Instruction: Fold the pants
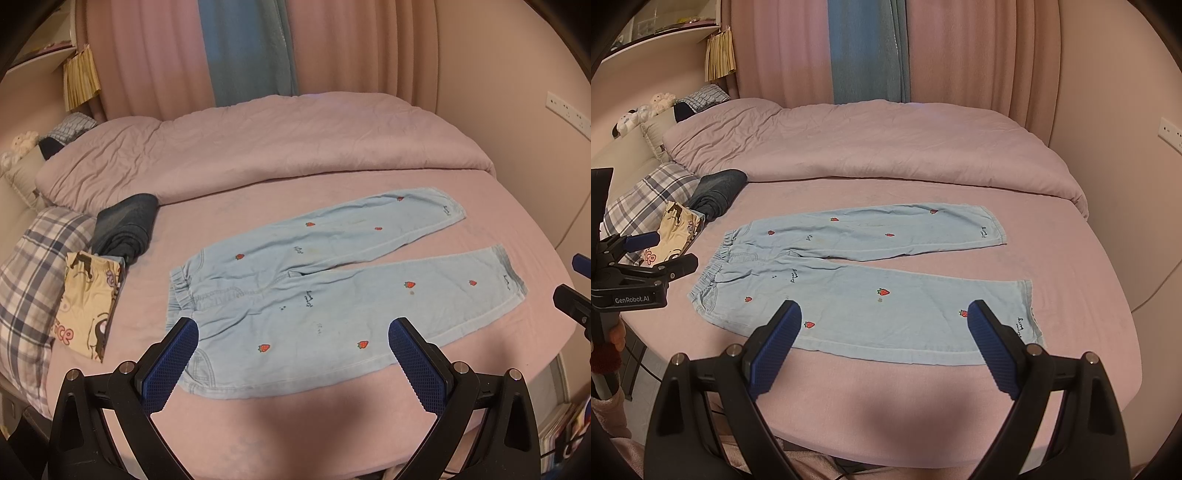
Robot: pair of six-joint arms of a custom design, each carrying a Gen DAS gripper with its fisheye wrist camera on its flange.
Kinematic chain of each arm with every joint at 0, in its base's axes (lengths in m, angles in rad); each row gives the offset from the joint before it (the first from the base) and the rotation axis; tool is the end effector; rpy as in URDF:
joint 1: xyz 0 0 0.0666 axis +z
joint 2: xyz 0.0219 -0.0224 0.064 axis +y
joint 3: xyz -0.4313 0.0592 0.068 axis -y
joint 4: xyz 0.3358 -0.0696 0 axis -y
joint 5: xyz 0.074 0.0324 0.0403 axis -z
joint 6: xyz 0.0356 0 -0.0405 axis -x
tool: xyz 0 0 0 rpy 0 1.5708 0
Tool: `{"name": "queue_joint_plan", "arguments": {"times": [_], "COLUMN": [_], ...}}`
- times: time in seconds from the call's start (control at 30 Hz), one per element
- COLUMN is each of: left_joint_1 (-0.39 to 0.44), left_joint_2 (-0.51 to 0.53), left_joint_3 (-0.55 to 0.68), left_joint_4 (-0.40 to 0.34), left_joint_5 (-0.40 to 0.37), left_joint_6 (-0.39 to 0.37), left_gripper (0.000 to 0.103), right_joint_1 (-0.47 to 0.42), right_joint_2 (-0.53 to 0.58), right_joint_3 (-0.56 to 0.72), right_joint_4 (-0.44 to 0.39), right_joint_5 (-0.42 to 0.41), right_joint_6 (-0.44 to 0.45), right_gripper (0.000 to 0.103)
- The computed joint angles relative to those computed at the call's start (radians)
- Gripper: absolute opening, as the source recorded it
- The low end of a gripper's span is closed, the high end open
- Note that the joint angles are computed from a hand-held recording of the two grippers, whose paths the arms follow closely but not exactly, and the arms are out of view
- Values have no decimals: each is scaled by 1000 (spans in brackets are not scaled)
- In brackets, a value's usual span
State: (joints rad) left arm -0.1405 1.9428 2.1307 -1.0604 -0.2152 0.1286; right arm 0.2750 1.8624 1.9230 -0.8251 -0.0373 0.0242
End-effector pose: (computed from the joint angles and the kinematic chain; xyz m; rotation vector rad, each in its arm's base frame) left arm 0.6364 -0.0827 0.4870 -0.0807 2.4198 0.1408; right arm 0.6014 0.1707 0.4685 -0.3673 2.3118 0.1682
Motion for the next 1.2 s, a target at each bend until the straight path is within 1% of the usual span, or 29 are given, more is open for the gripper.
{"name": "queue_joint_plan", "arguments": {"times": [0.53, 0.73, 0.8, 0.9, 1.0, 1.13, 1.2], "left_joint_1": [-2, 8, 21, 52, 86, 122, 149], "left_joint_2": [13, 25, 43, 69, 105, 164, 205], "left_joint_3": [8, 5, 17, 26, 44, 91, 136], "left_joint_4": [-9, 6, -4, 0, 4, 1, -17], "left_joint_5": [-3, 2, 38, 146, 235, 251, 284], "left_joint_6": [4, 4, 14, 36, 69, 79, 79], "left_gripper": [103, 103, 103, 103, 103, 103, 103], "right_joint_1": [0, 0, 0, 3, 7, 9, 13], "right_joint_2": [4, 18, 32, 71, 140, 243, 296], "right_joint_3": [1, 13, 28, 73, 159, 294, 360], "right_joint_4": [-3, -10, -19, -51, -114, -201, -232], "right_joint_5": [-6, -13, -20, -31, -41, -80, -108], "right_joint_6": [2, 0, 1, 12, 25, 26, 32], "right_gripper": [92, 92, 92, 92, 92, 92, 92]}}
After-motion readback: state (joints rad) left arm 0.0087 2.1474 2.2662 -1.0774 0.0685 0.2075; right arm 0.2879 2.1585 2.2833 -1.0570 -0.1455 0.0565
